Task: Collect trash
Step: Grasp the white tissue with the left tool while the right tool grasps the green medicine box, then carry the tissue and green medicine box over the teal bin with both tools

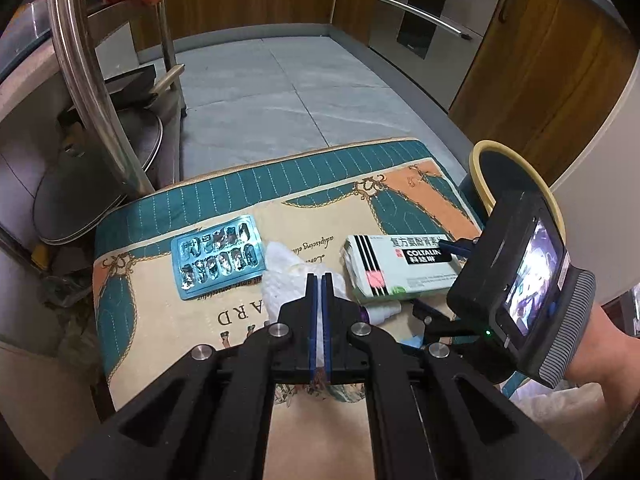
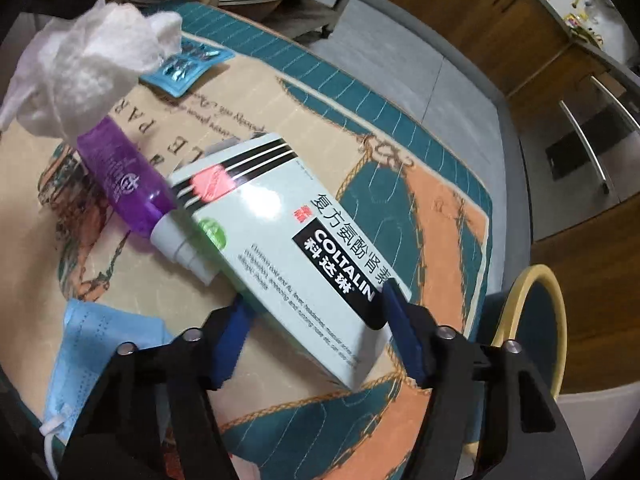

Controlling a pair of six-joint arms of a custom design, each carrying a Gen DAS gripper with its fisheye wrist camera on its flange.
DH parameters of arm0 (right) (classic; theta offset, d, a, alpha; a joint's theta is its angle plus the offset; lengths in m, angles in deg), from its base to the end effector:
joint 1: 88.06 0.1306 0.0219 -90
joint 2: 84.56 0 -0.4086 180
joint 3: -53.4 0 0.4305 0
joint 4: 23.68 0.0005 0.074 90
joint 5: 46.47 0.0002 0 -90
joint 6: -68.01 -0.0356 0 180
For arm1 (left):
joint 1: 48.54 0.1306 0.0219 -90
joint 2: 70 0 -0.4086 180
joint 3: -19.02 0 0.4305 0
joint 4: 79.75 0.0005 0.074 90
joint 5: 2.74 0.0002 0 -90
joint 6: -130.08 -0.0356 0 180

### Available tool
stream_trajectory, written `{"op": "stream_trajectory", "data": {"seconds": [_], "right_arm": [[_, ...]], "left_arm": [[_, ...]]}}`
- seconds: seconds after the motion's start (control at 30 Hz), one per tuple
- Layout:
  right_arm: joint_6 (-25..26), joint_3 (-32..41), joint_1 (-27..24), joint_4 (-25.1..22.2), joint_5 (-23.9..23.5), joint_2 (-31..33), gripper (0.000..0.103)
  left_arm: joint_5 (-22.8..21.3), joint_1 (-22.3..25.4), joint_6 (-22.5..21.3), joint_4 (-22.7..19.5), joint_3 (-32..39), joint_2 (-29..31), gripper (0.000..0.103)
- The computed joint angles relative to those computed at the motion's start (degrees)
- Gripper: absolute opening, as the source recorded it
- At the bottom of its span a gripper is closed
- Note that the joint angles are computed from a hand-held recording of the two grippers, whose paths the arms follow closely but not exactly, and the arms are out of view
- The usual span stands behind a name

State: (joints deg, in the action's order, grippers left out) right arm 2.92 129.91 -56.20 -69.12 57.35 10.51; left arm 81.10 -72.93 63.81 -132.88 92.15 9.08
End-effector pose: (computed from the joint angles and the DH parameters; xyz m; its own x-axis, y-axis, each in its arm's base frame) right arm 0.4409 0.2634 0.3029 -0.5139 -0.8010 -0.3072 -0.7057 0.5983 -0.3794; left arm 0.3918 -0.1740 0.3932 -0.8603 -0.0493 -0.5074 0.0155 0.9923 -0.1225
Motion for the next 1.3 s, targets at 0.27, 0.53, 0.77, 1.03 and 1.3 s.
{"op": "stream_trajectory", "data": {"seconds": [0.27,0.53,0.77,1.03,1.3], "right_arm": [[-4.37,4.28,-1.41,-2.98,-5.13,0.15,0.025],[-15.35,8.93,-5.70,-8.88,-13.77,2.54,0.019],[-15.55,8.66,-5.09,-8.40,-12.50,2.85,0.019],[-15.64,8.15,-6.19,-7.88,-12.28,-1.44,0.019],[-15.66,10.63,-10.12,-11.38,-12.43,-7.11,0.019]], "left_arm": [[0.04,-0.03,0.44,0.52,0.25,-0.25,0.002],[0.39,-0.40,0.30,0.66,0.52,0.04,0.002],[-0.12,-0.81,-0.40,0.68,1.29,1.18,0.002],[-0.66,-2.15,-1.11,1.75,3.21,2.36,0.002],[-1.38,-4.57,-2.46,3.55,6.59,4.76,0.002]]}}
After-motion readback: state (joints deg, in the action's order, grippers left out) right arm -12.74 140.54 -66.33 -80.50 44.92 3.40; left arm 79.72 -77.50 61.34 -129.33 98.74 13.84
